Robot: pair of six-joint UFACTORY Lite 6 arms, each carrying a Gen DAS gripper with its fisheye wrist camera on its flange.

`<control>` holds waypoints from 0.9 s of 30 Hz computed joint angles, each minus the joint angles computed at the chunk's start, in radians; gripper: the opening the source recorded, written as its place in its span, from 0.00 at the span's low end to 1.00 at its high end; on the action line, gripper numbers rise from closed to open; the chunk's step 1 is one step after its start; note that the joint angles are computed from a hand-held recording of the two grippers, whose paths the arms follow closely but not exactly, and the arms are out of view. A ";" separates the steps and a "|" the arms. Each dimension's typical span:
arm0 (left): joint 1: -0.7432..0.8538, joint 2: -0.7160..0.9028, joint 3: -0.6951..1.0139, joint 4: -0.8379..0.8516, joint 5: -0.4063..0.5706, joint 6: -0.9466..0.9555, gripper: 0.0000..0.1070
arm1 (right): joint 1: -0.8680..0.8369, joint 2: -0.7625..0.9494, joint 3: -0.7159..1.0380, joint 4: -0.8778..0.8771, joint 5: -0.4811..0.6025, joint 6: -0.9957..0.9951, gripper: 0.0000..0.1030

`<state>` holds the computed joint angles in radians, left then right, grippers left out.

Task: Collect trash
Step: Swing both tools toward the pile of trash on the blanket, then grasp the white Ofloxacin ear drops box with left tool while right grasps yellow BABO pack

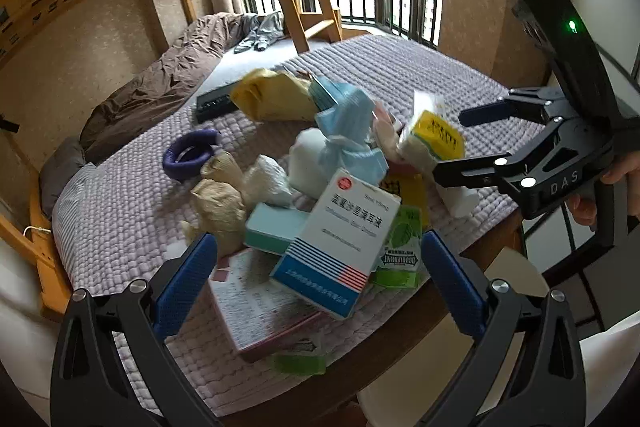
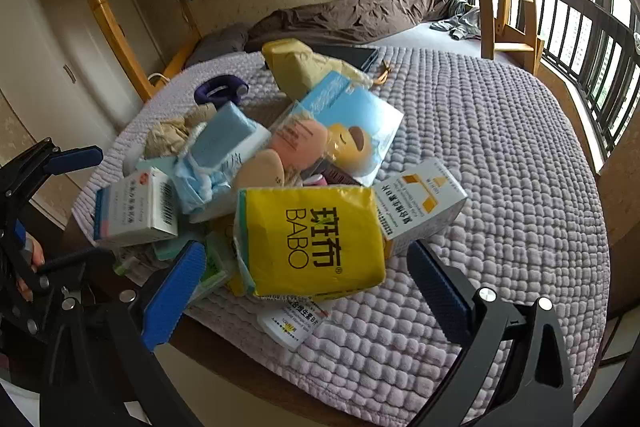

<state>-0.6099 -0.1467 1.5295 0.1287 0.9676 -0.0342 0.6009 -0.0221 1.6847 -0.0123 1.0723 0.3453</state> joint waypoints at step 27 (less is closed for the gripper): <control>0.077 0.014 0.032 -0.082 0.002 0.099 0.41 | -0.040 0.084 0.148 0.085 0.060 -0.059 0.71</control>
